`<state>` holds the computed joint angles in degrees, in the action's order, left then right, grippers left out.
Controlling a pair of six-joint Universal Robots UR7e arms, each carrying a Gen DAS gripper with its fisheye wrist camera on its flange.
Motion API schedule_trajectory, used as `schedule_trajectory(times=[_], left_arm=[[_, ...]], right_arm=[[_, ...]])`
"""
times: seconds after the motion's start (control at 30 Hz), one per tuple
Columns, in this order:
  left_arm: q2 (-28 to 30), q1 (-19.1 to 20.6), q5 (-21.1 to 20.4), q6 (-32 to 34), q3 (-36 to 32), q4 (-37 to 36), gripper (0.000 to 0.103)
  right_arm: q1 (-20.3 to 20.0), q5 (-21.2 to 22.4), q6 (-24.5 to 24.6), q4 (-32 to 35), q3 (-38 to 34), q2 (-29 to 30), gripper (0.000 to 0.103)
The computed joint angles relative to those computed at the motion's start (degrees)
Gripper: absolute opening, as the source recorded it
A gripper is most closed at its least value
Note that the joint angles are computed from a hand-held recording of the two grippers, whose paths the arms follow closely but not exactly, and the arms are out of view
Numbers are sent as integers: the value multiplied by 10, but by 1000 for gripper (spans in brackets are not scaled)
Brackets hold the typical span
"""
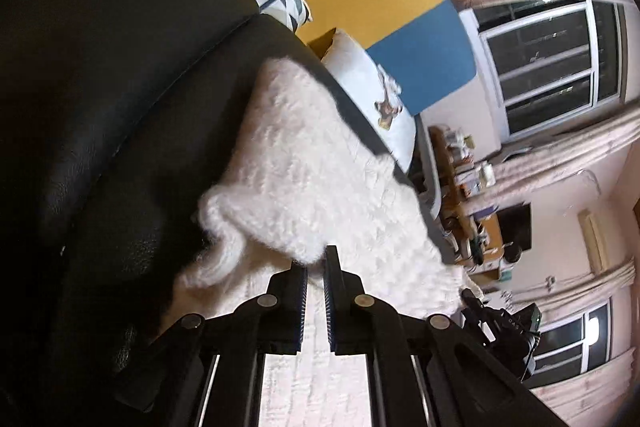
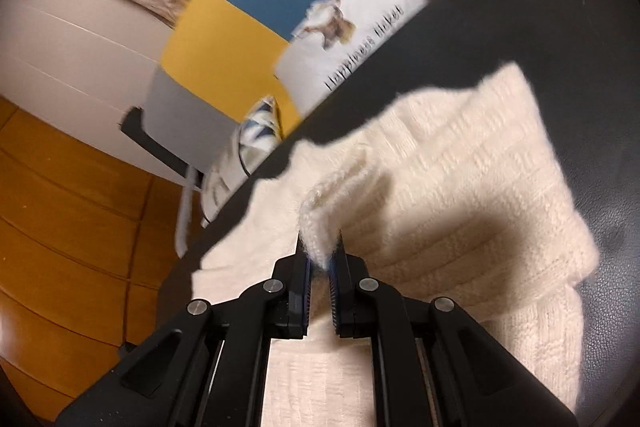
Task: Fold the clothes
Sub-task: 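Lay the cuff onto the sweater body with the right tool while the left tool pinches the edge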
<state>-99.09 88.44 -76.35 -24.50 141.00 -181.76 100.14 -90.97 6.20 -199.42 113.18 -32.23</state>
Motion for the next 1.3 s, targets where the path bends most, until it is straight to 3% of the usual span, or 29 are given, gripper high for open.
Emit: schedule_trajectory(times=[0.1,0.2,0.37,0.53,0.57,0.7,0.77,0.83,0.93,1.07,1.3], left_arm=[[9,11,-9,-12,-4,7,6],[13,32,-38,-26,-4,0,6],[4,25,-36,-18,-3,13,6],[13,72,-117,-74,-5,-7,12],[12,74,-118,-78,-4,-10,12],[13,68,-106,-83,1,-21,13],[12,49,-72,-74,4,-24,9],[7,27,-36,-60,9,-23,7],[1,7,3,-43,9,-3,7],[-2,8,6,-50,3,22,8],[-18,-22,47,-49,-4,66,8]], right_arm=[[-12,-25,13,14,-1,8,8],[-28,-23,21,8,4,19,9],[-32,-16,18,-8,7,24,9],[-41,3,19,-8,8,27,12],[-43,5,27,-13,9,29,12],[-49,21,36,-24,11,33,13],[-43,5,33,-25,8,34,13],[-17,-49,5,-8,-3,33,12],[13,-95,-35,-21,-14,34,10],[21,-151,-36,37,-37,41,10],[10,-131,-12,16,-27,41,10]])
